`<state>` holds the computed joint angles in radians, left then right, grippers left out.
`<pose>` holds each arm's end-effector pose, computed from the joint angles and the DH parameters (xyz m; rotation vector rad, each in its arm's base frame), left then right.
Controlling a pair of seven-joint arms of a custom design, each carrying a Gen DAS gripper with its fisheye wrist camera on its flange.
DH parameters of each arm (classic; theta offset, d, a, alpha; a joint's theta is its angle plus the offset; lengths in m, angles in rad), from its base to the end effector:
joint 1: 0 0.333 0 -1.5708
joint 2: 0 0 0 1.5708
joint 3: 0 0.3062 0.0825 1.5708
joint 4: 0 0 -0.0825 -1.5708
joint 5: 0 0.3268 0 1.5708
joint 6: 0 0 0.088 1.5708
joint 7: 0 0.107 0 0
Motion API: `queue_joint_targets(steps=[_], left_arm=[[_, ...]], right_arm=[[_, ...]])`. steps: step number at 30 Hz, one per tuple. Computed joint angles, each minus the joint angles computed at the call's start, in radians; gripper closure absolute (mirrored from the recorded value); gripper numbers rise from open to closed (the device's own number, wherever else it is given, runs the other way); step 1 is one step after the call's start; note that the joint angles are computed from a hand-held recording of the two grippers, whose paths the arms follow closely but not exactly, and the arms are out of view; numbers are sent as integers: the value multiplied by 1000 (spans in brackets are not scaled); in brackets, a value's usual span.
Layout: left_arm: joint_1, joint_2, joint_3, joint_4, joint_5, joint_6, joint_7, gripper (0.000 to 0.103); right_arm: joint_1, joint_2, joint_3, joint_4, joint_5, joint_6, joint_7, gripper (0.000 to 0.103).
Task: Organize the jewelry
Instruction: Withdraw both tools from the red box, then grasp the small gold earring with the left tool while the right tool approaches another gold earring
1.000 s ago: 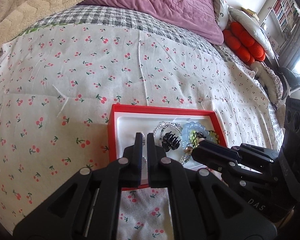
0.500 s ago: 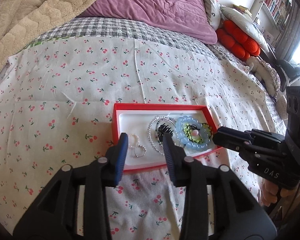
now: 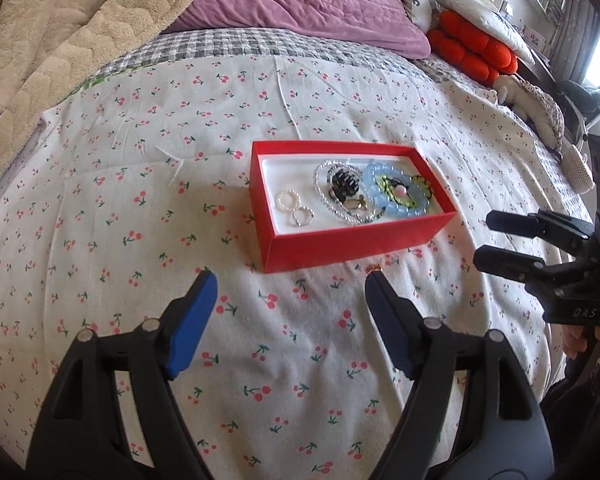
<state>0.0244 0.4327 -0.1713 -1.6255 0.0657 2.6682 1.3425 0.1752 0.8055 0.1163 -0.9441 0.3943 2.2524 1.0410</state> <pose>0.6586 -0.0796 0.4624 -1.9876 1.8518 -0.7291 0.7187 0.1879 0.4624 -2.1936 1.1688 -0.1611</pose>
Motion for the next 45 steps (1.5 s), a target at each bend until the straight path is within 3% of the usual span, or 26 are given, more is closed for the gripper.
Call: queue_joint_targets(steps=[5, 11, 18, 23, 26, 28, 35, 39, 44, 45], left_arm=[[-8, -33, -8, -72, 10, -9, 19, 23], [-11, -47, -33, -128, -15, 1, 61, 22], [-34, -43, -44, -218, 13, 173, 138, 23], [34, -29, -154, -237, -70, 221, 279, 23], [36, -24, -173, -236, -85, 216, 339, 29], [44, -17, -192, -231, -110, 206, 380, 41], [29, 11, -188, -187, -156, 171, 431, 57], [27, 28, -191, -154, -177, 110, 462, 76], [-7, 33, -155, -136, -158, 73, 461, 78], [-13, 33, -148, -131, -157, 65, 454, 82]], right_arm=[[-9, -108, 2, -201, 24, 74, -57, 28], [-5, -170, -11, -322, 23, 114, -82, 28], [15, -221, -43, -447, -12, 195, -64, 27], [7, -237, -46, -499, -31, 207, -68, 27], [0, -240, -47, -514, -33, 212, -71, 27], [-4, -241, -48, -522, -33, 218, -70, 27], [-11, -236, -48, -515, -38, 212, -62, 27], [-12, -234, -45, -508, -36, 209, -65, 27], [-7, -233, -49, -508, -44, 209, -63, 27], [-5, -232, -50, -507, -47, 208, -60, 27]])
